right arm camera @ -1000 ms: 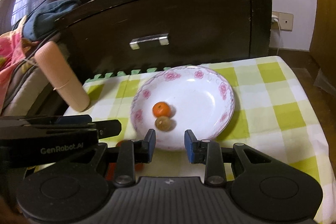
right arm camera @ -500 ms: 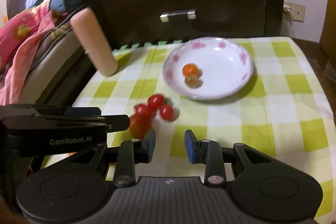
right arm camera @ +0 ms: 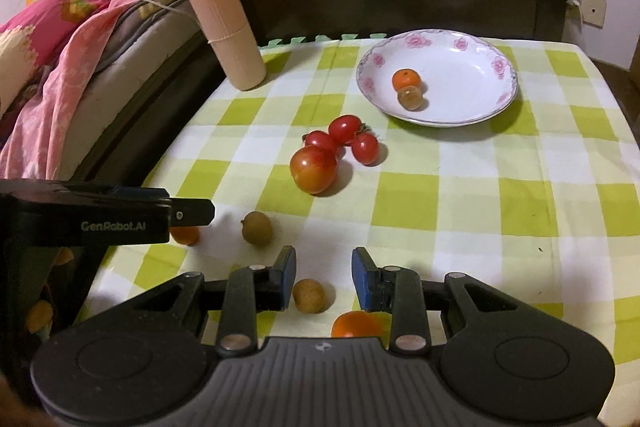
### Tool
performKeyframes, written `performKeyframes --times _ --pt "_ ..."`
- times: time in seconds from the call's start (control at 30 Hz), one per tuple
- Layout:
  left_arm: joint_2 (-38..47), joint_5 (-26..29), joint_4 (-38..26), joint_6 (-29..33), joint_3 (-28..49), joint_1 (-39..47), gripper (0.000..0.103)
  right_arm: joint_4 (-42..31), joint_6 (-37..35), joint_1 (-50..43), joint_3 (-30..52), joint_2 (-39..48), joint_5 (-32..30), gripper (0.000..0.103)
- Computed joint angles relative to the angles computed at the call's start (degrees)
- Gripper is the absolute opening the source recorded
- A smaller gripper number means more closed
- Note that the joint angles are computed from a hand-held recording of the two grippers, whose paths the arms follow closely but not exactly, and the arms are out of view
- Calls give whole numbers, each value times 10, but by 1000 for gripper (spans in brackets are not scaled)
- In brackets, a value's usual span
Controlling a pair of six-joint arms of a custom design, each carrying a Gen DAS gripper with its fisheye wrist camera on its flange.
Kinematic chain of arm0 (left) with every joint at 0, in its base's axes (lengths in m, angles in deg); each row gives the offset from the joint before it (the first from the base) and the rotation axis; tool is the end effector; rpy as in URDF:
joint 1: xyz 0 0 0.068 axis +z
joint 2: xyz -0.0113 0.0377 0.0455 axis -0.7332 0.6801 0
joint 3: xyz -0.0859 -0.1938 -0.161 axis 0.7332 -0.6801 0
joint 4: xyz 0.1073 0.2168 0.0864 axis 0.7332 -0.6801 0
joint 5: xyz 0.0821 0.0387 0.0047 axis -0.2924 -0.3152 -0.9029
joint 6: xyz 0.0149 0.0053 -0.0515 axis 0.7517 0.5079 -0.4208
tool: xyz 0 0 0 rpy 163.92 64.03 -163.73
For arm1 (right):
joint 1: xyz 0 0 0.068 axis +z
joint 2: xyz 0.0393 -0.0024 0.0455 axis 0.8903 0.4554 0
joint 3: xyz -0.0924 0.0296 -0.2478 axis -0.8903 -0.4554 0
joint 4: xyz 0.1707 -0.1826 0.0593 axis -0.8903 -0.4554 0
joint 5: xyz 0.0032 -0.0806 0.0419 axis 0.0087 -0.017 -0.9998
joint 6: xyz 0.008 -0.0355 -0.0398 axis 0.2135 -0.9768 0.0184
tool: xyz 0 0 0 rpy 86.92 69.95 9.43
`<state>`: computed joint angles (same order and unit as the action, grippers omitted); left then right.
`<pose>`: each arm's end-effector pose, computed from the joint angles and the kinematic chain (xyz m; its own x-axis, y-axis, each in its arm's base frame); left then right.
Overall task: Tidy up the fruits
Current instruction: 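Move both tools back from the bowl toward the remaining oranges, then grasp an orange with the left tool while the right tool grasps another orange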
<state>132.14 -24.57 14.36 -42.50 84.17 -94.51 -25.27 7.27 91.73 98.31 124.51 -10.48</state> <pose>0.2160 -0.2230 0.1625 -0.8201 0.1875 -0.5406 0.2758 0.9573 -0.0863 0.1469 0.0779 0.1730 -0.8006 0.0765 -0.5943 -0.0845 0.9675 0.2384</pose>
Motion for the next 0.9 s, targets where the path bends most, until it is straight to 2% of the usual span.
performKeyframes --times 0.53,0.63,0.9 --pt "57 -32 -34 -25 30 18 67 -9 4 -10 -3 -14 -13 29" --pt "69 -19 -38 -27 37 23 62 -10 5 -11 -4 -16 -14 29" --pt "90 -24 -46 -35 48 25 58 -18 1 -21 -6 -26 -15 29"
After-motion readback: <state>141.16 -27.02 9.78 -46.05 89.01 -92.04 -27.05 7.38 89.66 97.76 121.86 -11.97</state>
